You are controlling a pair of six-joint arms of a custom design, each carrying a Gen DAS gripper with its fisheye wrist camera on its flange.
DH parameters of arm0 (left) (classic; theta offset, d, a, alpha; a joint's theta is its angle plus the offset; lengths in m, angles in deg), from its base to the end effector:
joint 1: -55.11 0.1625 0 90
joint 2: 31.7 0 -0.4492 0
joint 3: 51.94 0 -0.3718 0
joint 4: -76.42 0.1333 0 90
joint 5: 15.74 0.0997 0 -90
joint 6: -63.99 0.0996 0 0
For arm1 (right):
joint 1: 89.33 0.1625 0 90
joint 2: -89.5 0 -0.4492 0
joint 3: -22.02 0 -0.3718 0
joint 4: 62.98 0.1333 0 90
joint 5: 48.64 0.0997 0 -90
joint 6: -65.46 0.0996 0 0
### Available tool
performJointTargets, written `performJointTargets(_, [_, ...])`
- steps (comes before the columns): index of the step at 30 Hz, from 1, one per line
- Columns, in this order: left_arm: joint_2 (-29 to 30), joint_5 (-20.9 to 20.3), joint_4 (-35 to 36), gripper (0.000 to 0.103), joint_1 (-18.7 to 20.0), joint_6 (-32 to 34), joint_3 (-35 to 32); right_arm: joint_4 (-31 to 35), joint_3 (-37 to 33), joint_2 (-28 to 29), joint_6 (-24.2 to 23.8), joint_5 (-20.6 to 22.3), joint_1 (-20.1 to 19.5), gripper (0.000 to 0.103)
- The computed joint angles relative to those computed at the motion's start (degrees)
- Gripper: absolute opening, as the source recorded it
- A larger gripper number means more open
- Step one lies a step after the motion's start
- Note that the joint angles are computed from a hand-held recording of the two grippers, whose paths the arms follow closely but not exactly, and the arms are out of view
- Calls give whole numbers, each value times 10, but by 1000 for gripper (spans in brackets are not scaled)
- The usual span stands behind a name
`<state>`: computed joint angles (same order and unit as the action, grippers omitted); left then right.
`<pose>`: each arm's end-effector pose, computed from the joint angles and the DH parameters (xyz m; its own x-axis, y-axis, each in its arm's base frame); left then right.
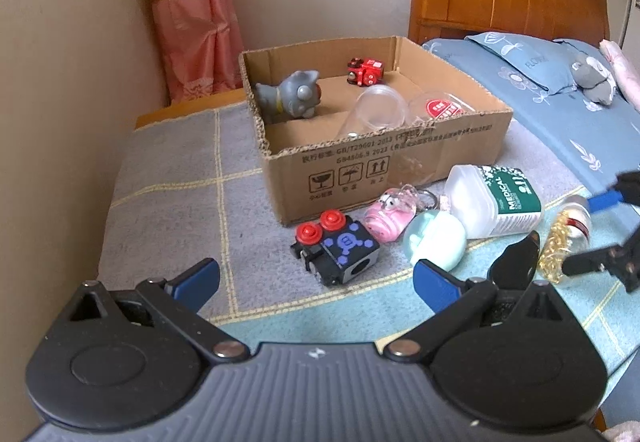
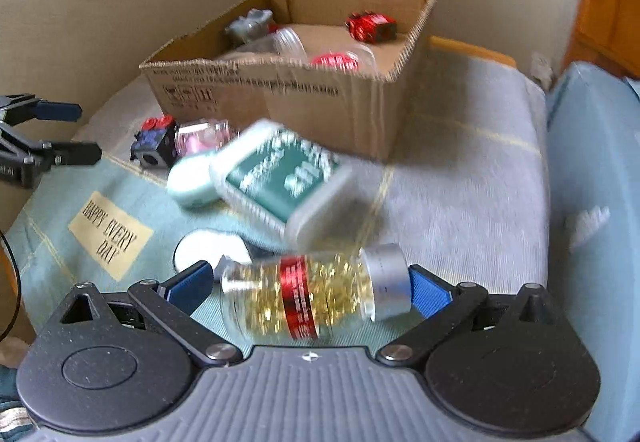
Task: Organize rigid objects
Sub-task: 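Move the left tool to the black cube toy while the right tool approaches the capsule bottle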
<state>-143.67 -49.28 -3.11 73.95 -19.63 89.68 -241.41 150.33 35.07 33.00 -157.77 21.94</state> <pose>-0.1155 -0.2680 0.2888 -0.6826 -0.1680 -0.7112 0.4083 0.7195 -0.5618 0.2696 -0.4151 0.1047 -0.5796 -0.7086 0.4025 -0.7848 0.6183 -0.0417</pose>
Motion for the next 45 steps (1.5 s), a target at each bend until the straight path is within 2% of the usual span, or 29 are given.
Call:
performJointTargets(6, [24,9,-4,102,23,11,-5,-45,49,-11,39,-13,13,103])
performJointTargets(12, [62,32,-62,102,65,20,5,-150,86,17,58,-44,30,103])
performJointTargets(16, [100,42,-110,102,100,32,8,-214,99,50,49,-72,38,103])
performJointTargets(20, [112,49,-205,102,123,81,25,-261,106,79,19,-96,43,103])
performJointTargets(26, [148,55,-286,102,159,112,29,-288,111,87,3,-84,37,103])
performJointTargets(29, [139,56,-317,102,163,115,40,-300,114,90,0,-82,36,103])
performJointTargets(40, [70,55,-175,103,142,19,40,-321,118,96,-4,-77,34,103])
performJointTargets(45, [62,65,-183,103,142,30,48,-337,122,101,-9,-74,32,103])
